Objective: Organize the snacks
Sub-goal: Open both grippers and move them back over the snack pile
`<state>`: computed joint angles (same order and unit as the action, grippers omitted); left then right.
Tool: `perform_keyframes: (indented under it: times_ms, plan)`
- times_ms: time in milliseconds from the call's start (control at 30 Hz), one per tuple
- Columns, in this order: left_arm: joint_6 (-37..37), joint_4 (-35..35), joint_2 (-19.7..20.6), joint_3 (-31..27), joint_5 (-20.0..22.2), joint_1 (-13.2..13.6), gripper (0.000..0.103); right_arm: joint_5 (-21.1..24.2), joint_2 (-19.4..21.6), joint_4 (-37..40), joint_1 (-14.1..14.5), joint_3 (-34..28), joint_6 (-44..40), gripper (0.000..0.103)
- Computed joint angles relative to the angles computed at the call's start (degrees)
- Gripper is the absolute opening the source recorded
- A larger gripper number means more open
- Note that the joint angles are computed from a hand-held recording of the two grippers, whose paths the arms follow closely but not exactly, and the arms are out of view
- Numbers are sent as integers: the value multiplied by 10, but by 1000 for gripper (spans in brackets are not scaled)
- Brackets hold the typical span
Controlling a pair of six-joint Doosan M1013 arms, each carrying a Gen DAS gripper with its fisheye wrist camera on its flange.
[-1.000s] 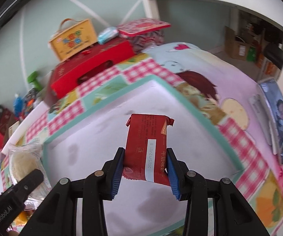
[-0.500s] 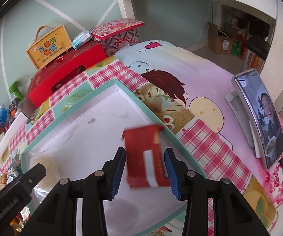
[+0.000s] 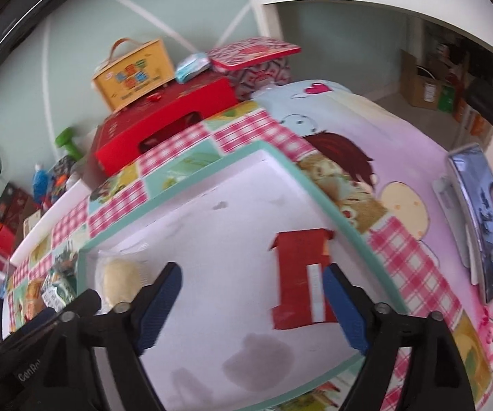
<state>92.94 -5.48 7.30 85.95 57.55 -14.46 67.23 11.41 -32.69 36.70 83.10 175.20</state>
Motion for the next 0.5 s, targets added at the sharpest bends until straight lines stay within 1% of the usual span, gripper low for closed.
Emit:
perform_keyframes:
  times_ms: [33, 100, 233, 333, 367, 433, 500]
  plan:
    - [-5, 6, -1, 1, -3, 2, 91, 0, 2, 0, 1, -2, -5, 100]
    - [-16, 23, -3, 4, -5, 5, 91, 4, 6, -3, 4, -8, -11, 102]
    - [-30, 51, -8, 9, -6, 10, 91, 13, 15, -3, 9, -20, -33, 103]
    - [-23, 64, -15, 18, -15, 14, 92, 17, 21, 3, 11, -28, -55, 103]
    - [-17, 65, -17, 20, -17, 16, 92, 19, 24, 3, 12, -31, -61, 103]
    - [-9, 60, -22, 26, -20, 22, 100, 23, 28, 0, 16, -37, -71, 103]
    - [-3, 57, -26, 31, -25, 28, 100, 19, 30, -5, 20, -40, -80, 103]
